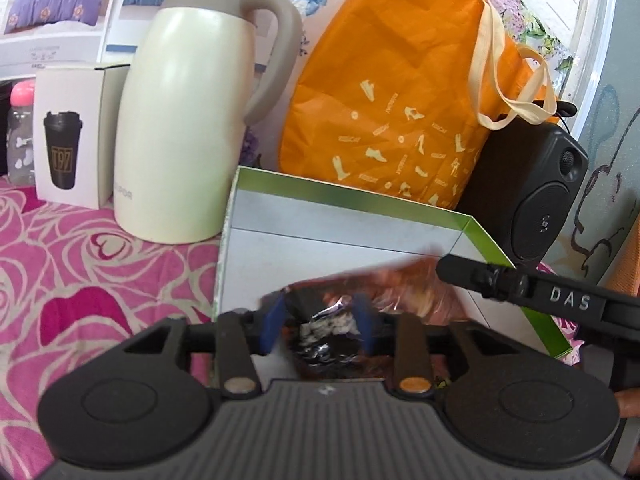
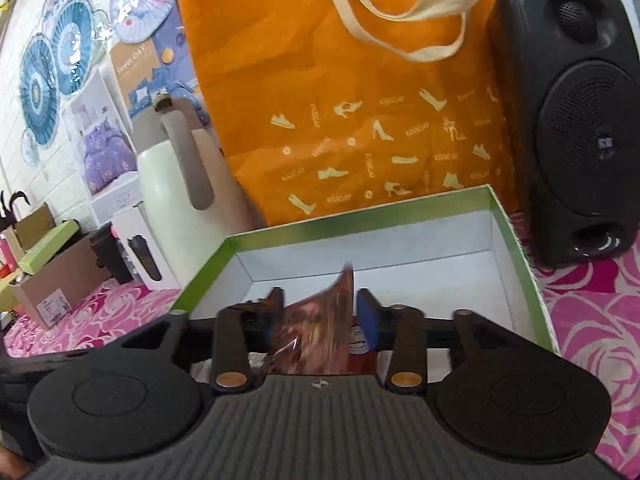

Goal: Organize snacks
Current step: 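Carry the brown snack bag into the green box and release it, then grasp the small clear snack packet with the right gripper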

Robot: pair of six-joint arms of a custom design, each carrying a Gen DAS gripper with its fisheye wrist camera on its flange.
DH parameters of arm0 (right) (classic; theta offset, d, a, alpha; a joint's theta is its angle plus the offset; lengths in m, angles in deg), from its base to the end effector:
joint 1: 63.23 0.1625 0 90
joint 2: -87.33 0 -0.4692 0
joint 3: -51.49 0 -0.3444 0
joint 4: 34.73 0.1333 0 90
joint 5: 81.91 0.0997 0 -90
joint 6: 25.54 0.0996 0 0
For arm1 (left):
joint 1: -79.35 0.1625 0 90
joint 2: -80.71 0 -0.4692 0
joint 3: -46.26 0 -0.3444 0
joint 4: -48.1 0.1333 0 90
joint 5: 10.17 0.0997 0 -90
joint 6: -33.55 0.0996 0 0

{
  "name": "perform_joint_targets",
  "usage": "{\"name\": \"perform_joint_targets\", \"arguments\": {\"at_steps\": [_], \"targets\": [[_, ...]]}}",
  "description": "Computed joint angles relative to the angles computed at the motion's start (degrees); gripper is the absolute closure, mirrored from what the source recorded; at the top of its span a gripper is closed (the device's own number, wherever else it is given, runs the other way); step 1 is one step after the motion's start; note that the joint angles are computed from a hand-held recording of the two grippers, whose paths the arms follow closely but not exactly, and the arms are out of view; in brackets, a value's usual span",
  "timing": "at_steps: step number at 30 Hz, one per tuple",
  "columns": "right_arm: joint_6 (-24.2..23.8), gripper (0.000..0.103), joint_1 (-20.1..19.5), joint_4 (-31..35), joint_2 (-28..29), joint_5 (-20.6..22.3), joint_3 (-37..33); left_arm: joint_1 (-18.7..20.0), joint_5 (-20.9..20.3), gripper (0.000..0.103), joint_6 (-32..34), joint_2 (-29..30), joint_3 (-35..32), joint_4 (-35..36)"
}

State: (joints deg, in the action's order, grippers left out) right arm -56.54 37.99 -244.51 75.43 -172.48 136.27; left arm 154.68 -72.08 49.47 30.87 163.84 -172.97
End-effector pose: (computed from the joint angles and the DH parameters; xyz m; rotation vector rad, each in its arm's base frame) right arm 0.2662 -0.6622 -0.0651 0.9869 -2.5728 1.1752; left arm 0.0334 -0.5838 0.2520 0.2636 2.3053 -1.4080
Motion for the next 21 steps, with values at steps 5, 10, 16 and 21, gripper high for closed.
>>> {"name": "perform_joint_targets", "arguments": {"at_steps": [5, 10, 16, 21], "targets": [[1.65, 0.009, -0.24, -3.01, -0.97, -1.27, 1.75, -0.97, 1.97, 0.058, 0.90, -1.88, 2.96, -3.10], [3.59, 0.008, -0.77, -5.40, -4.66, 0.83, 8.18, -3.12, 4.94, 0.050, 3.21, -5.32, 10.22, -9.29], [-0.27, 0.000, -1.47, -13.25, -8.29, 4.60, 20.32, -5.64, 8.37, 0.041, 1.78, -7.41, 21.77, -22.89], [-4.25, 0.000, -2.49, -26.56, -8.09, 7.17, 31.18, -7.81, 14.98, 0.041, -2.02, -5.69, 30.10, -29.88]]}}
